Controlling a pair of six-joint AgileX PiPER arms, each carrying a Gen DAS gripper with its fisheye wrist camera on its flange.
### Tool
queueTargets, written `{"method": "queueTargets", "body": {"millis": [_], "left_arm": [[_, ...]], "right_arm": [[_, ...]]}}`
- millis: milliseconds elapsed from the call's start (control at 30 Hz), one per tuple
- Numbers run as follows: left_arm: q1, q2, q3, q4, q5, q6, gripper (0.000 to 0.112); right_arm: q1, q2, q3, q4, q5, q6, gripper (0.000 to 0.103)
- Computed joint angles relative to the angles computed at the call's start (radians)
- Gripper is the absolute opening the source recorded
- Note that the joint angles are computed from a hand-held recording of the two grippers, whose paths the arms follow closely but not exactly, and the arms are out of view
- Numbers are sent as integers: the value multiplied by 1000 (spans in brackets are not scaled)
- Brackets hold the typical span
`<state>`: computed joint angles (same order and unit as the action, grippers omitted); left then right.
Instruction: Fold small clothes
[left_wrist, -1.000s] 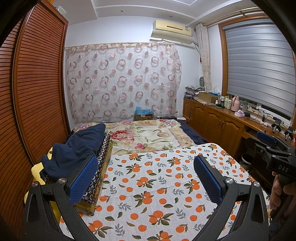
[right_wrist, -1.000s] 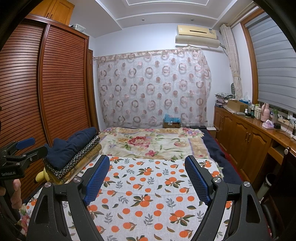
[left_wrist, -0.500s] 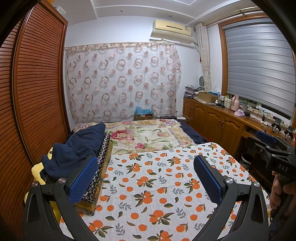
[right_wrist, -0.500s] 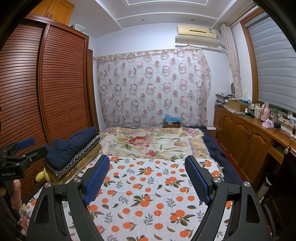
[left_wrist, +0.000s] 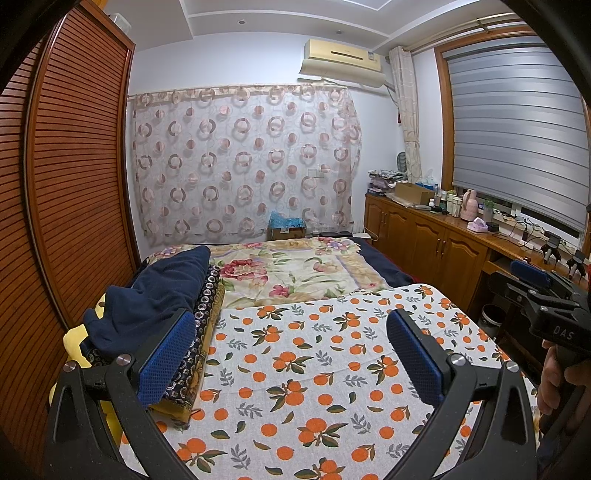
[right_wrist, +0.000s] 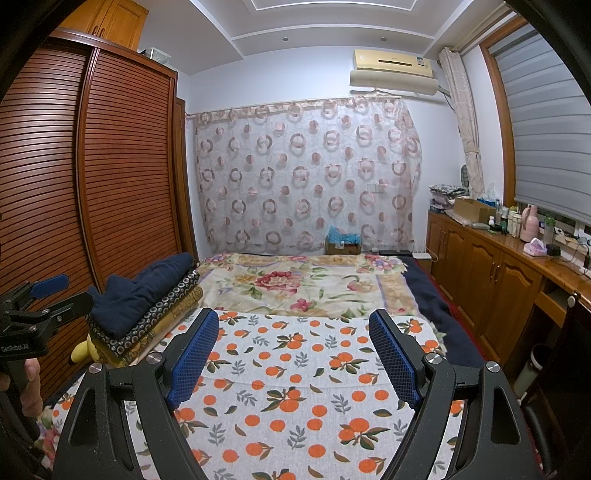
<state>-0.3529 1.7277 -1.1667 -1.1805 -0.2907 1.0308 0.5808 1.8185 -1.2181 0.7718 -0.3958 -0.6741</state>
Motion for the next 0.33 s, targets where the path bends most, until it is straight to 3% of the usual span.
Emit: {"method": "queueTargets", "body": {"millis": [333], "left_arm": [[1, 5, -6, -3, 2, 4, 103]], "right_arm": [[0, 1, 0, -1, -1, 1, 85]]}}
